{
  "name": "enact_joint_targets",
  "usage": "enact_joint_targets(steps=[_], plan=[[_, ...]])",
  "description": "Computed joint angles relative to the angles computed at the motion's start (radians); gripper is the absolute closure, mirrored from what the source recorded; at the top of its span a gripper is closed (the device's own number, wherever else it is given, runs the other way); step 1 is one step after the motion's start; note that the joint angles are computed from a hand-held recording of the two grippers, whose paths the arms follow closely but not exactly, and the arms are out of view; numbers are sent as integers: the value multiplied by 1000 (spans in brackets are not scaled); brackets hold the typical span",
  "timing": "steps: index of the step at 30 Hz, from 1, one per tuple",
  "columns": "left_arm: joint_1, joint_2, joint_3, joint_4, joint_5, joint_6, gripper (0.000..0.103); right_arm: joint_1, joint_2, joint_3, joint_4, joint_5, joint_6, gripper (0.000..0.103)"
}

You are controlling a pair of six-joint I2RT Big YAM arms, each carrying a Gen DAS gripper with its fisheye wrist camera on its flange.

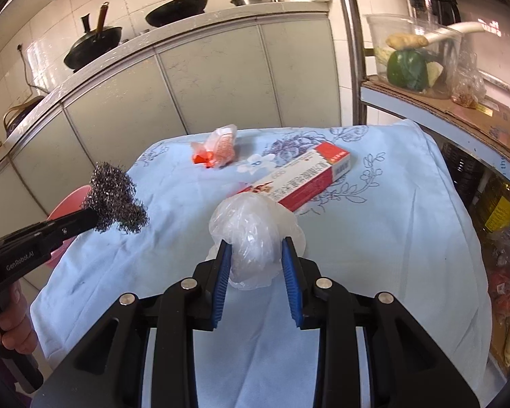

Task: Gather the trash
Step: 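Carry the steel wool pad and plastic bag toward the pink bucket with both tools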

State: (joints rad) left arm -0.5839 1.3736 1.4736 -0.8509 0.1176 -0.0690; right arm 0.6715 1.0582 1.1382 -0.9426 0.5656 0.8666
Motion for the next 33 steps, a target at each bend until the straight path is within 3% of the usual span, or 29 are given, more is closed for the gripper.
enact_joint_targets(steps=[21,33], plan=[[14,-68,-67,17,-64,-34,91,71,67,57,-26,-10,-27,72],[37,-99,-102,67,-89,-46,91,90,119,109,7,-16,-104,72]])
